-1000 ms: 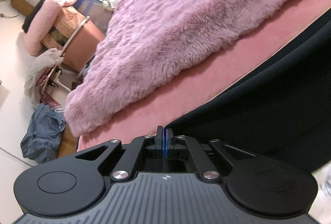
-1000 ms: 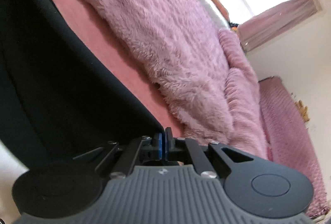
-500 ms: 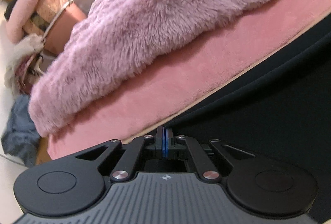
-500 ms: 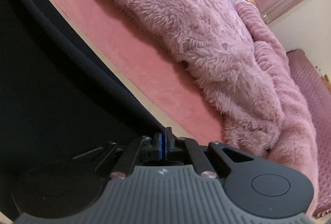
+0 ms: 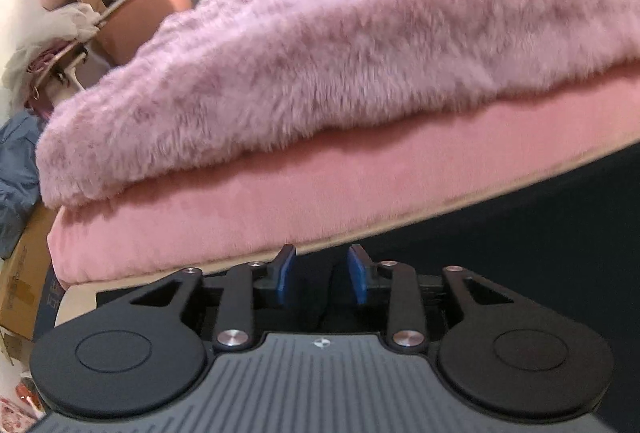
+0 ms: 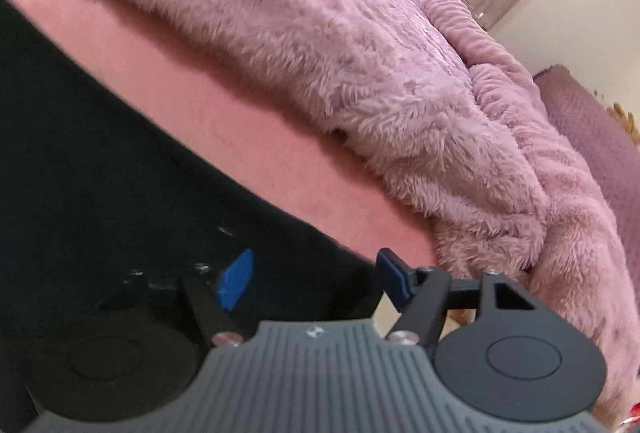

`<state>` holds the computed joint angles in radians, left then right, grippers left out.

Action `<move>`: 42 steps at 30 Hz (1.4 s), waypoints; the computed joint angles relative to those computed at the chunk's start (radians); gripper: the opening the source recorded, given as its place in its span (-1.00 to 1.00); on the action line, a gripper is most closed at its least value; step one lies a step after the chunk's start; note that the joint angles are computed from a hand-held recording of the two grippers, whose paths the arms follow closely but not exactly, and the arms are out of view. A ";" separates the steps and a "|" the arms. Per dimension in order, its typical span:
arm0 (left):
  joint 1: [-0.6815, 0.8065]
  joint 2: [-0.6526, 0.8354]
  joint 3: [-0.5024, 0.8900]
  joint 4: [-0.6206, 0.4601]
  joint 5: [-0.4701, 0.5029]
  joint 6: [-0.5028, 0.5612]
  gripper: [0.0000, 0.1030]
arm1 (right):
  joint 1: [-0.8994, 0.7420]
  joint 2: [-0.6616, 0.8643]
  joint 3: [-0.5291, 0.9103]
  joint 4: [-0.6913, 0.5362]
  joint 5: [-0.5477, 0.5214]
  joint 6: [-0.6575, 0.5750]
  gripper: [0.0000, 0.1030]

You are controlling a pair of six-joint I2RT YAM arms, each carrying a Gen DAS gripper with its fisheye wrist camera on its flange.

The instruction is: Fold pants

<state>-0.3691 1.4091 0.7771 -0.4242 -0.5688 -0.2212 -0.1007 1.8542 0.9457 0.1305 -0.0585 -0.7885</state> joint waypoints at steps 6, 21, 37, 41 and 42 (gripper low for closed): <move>-0.125 -0.107 -0.005 -0.063 0.064 -0.071 -0.28 | -0.019 -0.128 -0.091 -0.015 -0.065 0.128 0.21; -0.375 -0.129 -0.111 -0.150 0.051 -0.333 -0.71 | -0.542 -0.337 -0.332 -0.192 -0.478 0.880 0.22; -0.542 -0.058 -0.010 -0.237 0.122 -0.518 -1.00 | -0.645 -0.359 -0.426 -0.082 -0.391 0.987 -0.93; -0.659 -0.024 0.033 -0.238 0.139 -0.608 -1.00 | -0.797 -0.367 -0.366 -0.210 -0.378 0.808 -0.92; -0.690 -0.011 0.044 -0.238 0.134 -0.630 -1.00 | -0.829 -0.358 -0.342 -0.237 -0.372 0.771 -0.92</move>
